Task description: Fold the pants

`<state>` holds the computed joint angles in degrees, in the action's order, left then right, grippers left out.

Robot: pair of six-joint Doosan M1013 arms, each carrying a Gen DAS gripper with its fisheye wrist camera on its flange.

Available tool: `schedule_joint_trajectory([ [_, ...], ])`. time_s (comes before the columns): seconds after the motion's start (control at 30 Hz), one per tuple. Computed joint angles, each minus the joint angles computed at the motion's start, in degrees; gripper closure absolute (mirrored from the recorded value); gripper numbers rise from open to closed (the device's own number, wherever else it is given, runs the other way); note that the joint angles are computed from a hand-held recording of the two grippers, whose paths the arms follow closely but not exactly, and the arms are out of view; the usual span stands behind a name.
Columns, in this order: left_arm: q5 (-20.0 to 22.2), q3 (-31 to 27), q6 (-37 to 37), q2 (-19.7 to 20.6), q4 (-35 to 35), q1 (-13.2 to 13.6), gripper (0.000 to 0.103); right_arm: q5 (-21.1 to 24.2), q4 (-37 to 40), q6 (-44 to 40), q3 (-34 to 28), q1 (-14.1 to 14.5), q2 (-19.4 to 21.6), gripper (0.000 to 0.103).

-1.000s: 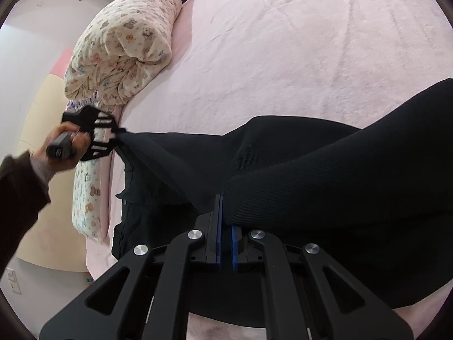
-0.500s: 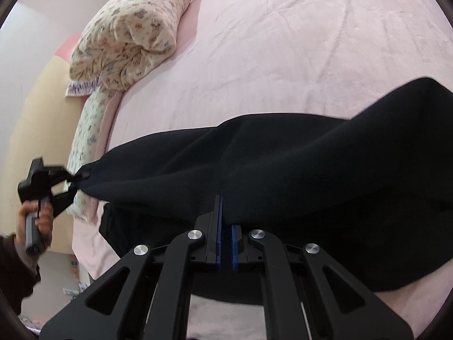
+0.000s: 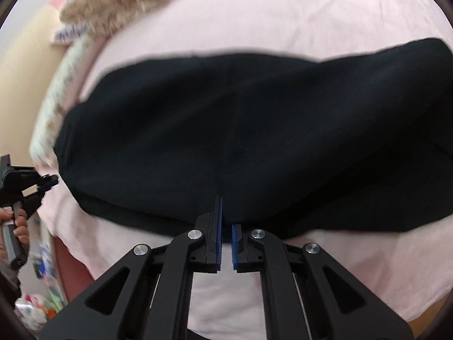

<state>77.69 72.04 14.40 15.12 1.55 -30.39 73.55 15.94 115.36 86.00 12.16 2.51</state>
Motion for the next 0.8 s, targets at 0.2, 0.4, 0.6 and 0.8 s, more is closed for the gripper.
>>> schedule_joint_trajectory([
  [0.2,0.6,0.8,-0.5,-1.3,0.7,-0.9,0.073,1.3,2.5,1.1,-0.2,-3.7,-3.3,0.068],
  [0.4,-1.6,-2.6,2.9,-1.3,2.0,-4.1,0.023,-7.1,3.9,20.6,7.4,-16.4,-10.9,0.056],
  [0.6,-2.9,-7.3,8.9,1.1,-0.5,-8.0,0.007,-14.9,3.3,39.9,16.8,-26.0,-14.6,0.056],
  [0.8,-1.2,-10.9,14.1,3.2,-3.2,-11.0,0.006,-16.5,3.3,41.5,19.1,-27.5,-14.5,0.058],
])
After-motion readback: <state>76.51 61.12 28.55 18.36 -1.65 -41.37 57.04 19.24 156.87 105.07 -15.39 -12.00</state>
